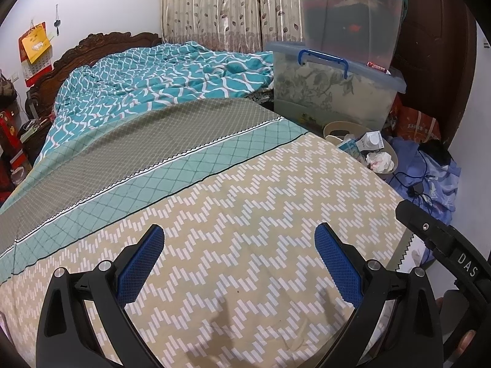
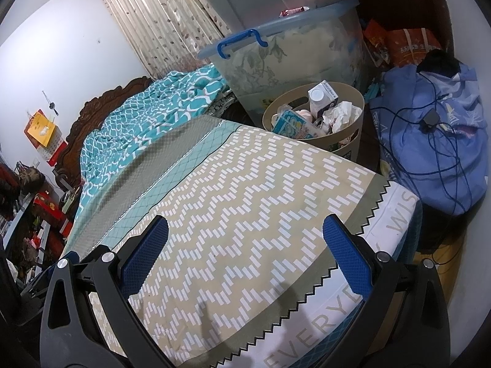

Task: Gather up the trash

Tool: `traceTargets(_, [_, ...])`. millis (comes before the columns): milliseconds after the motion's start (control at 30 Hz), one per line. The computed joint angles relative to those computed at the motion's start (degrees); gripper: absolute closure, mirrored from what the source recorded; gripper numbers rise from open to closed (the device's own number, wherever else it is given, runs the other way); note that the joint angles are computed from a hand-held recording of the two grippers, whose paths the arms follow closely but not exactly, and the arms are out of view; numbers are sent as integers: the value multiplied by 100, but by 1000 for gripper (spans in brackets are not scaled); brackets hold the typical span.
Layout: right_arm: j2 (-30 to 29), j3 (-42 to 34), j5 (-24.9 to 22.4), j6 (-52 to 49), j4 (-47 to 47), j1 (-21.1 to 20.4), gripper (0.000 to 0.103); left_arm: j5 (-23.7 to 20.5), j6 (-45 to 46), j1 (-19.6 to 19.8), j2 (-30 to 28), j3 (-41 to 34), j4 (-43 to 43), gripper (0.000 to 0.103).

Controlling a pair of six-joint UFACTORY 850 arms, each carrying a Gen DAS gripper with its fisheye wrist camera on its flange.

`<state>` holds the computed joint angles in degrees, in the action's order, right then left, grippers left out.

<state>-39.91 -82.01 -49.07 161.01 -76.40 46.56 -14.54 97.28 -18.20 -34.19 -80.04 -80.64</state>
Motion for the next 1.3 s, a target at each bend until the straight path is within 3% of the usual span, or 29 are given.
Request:
traceTargets(767, [-41,-58,30,-32,-6,-10,3,197,558,-24,102,104,-555,8])
traceTargets(1167, [-66,-52,76,-21,-45,-21,3,60,-79,9,68,41,-17,8])
traceTargets(1300, [-66,-52,84,-25,-46,-21,3,115,137,9,82,66,-204,8])
